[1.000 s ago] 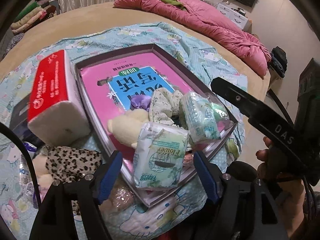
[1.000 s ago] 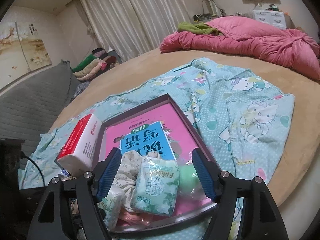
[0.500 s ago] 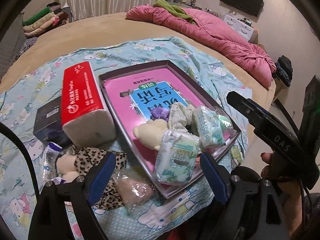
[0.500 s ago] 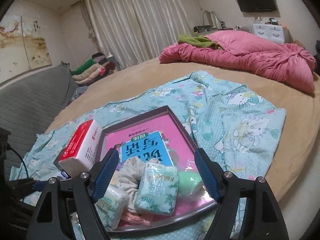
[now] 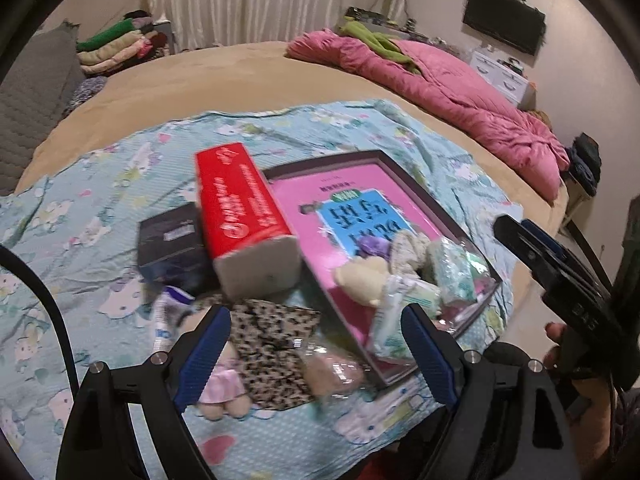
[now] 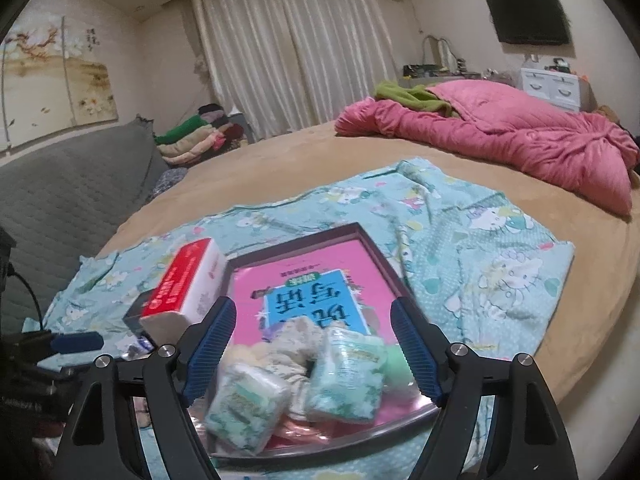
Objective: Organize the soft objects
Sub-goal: 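Move both tools back toward the remaining pile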
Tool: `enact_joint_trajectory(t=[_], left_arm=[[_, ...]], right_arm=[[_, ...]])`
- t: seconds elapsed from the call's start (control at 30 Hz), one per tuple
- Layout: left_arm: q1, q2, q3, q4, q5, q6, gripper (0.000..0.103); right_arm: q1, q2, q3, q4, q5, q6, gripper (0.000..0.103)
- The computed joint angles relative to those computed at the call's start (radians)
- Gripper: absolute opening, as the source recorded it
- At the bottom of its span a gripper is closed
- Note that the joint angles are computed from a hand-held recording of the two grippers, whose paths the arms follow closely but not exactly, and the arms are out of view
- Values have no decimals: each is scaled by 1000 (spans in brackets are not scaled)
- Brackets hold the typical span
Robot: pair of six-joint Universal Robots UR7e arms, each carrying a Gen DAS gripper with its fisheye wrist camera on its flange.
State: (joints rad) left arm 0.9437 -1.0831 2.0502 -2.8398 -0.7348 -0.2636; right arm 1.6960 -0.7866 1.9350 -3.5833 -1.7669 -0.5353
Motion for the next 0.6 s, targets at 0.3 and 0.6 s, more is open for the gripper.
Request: enact_joint_trajectory(t=[0.3,0.6], left_arm=[[5,-90,38,7,42,-28,87],[15,-168,80,-25,71,-49,87]], right_arm=[[69,8,24,-22,2,-80,81],[119,1,23,65,-3,-127,81]])
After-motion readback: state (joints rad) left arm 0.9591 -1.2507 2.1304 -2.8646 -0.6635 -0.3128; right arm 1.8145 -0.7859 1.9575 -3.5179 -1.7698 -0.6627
